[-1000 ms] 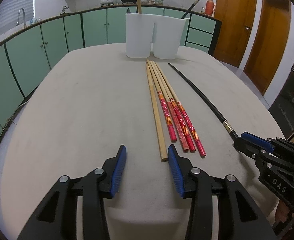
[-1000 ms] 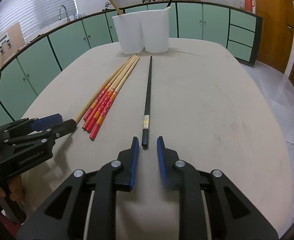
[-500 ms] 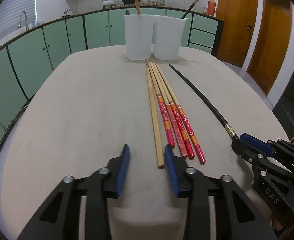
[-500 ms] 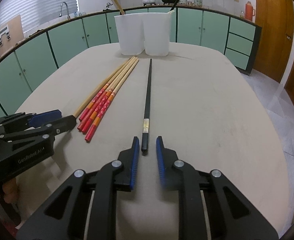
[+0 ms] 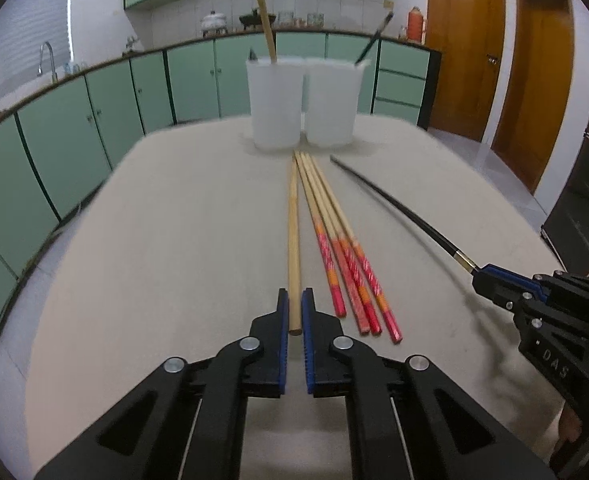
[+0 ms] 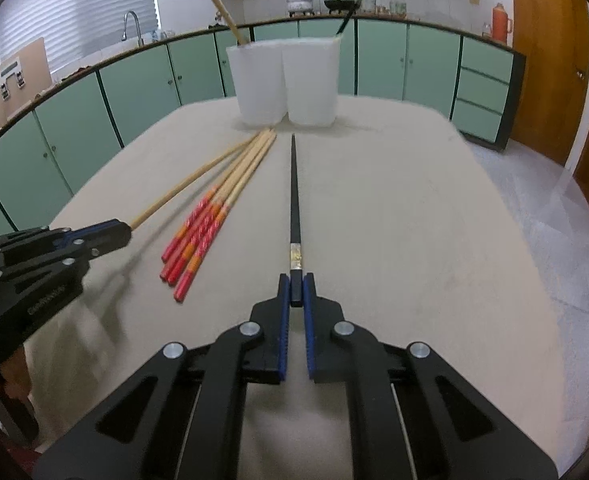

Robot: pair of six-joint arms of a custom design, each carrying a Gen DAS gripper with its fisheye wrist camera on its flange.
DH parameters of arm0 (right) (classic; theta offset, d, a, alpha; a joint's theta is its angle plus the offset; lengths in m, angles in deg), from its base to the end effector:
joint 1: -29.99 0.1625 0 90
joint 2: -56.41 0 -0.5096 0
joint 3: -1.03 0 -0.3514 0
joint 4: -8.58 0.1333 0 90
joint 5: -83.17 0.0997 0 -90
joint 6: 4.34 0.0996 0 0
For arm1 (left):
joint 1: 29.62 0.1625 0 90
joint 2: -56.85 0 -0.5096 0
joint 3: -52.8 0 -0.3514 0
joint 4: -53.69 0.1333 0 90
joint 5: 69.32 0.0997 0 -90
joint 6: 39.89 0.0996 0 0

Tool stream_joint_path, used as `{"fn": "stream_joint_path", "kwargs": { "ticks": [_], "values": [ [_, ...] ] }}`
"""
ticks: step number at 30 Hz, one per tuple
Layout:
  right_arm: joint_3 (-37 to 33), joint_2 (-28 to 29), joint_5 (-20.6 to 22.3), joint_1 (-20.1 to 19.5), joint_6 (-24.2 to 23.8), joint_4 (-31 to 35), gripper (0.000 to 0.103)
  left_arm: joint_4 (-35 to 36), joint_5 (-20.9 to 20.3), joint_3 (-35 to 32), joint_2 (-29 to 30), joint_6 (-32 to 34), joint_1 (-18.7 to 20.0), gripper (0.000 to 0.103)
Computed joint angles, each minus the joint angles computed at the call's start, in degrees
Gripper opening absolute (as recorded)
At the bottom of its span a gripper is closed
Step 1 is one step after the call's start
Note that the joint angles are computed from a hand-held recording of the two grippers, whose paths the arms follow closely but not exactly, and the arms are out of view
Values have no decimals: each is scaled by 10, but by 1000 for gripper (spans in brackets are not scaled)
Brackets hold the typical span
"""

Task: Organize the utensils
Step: 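Hold the black chopstick in the right tool while the left grasps a plain wooden chopstick, then carry both chopsticks to the white holder and lower them in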

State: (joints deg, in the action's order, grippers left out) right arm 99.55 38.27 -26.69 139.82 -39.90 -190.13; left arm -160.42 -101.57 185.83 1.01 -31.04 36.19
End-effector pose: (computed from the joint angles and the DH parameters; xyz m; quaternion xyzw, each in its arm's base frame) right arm 0.3226 -0.6014 -0.0604 0.4065 -0.8653 0.2159 0.1986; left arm 0.0054 -0.5188 0.2780 0.0441 0.8248 -0.4046 0.3925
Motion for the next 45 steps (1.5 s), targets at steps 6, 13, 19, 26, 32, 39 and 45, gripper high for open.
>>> {"fn": "stream_joint_path", "kwargs": {
  "ticks": [6, 13, 19, 26, 32, 39, 45],
  "values": [
    [-8, -21, 24, 10, -5, -1, 6, -61, 11, -12, -23, 61, -30, 6],
    [-46, -39, 48, 25, -4, 13, 6, -106, -3, -59, -49, 148, -46, 6],
    [-99, -48, 68, 31, 18, 67, 6, -89, -24, -108, -58, 179, -42, 6],
    [-168, -48, 86, 41, 36, 138, 6, -20, -51, -154, -68, 164, -31, 6],
    [-218, -41, 86, 50, 36, 190, 6, 10, -64, -169, -77, 155, -29, 6],
    [-247, -35, 96, 56, 42, 210, 6, 19, -70, -183, -83, 164, -36, 6],
    [-281, -30, 110, 60, 40, 226, 6, 18, -83, -207, -86, 185, -43, 6]
  ]
}}
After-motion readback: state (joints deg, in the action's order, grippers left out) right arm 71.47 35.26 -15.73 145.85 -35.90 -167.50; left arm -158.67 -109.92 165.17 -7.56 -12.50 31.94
